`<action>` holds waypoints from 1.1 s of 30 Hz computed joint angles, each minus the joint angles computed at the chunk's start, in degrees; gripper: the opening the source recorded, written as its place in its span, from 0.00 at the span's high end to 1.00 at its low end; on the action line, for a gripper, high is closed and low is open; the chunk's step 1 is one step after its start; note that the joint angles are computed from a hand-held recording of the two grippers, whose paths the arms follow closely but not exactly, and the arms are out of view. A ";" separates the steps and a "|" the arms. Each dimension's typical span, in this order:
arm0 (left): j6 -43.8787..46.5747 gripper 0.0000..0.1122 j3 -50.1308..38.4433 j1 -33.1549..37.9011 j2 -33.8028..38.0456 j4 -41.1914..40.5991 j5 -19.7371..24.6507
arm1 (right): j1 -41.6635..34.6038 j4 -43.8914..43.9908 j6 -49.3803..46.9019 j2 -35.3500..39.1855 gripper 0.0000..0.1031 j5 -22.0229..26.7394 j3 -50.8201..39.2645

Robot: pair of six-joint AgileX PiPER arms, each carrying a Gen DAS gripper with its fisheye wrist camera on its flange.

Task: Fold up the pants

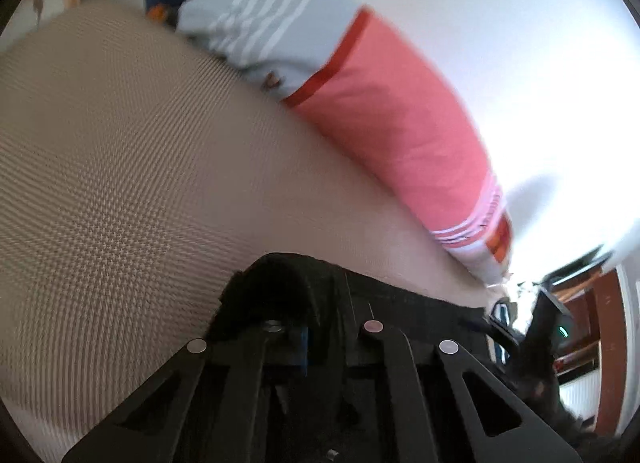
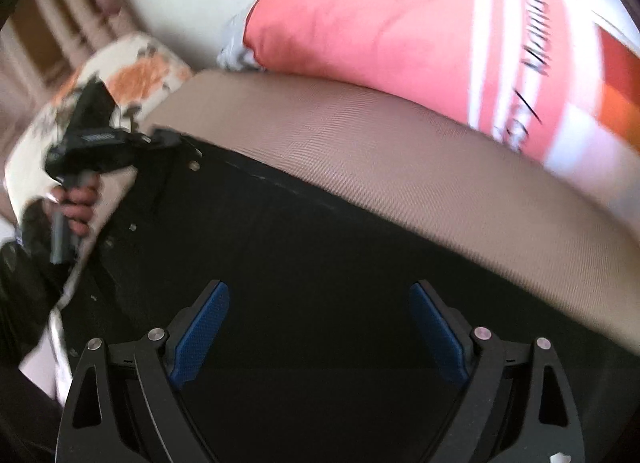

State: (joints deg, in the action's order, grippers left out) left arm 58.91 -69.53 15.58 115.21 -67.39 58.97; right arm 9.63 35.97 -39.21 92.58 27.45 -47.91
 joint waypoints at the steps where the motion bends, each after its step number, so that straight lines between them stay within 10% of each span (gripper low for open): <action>1: 1.57 0.92 1.69 0.53 -2.13 -1.28 1.25 | -0.87 -0.98 -2.08 2.34 0.13 3.27 -3.42; 10: 12.04 0.92 11.18 5.33 -18.13 -2.93 7.69 | -3.84 -9.50 -11.70 17.56 0.15 28.40 -27.48; 18: 11.16 0.92 12.79 6.79 -20.77 -2.87 8.00 | -9.65 -14.07 -12.99 22.71 0.32 37.60 -35.65; 25: 11.30 0.92 15.68 5.20 -23.29 -4.12 3.58 | -11.11 -14.66 -14.59 19.47 0.45 31.14 -28.90; 33: 10.18 0.92 16.07 3.82 -24.02 -3.12 1.17 | -11.73 -15.36 -14.40 11.95 0.88 16.95 -17.30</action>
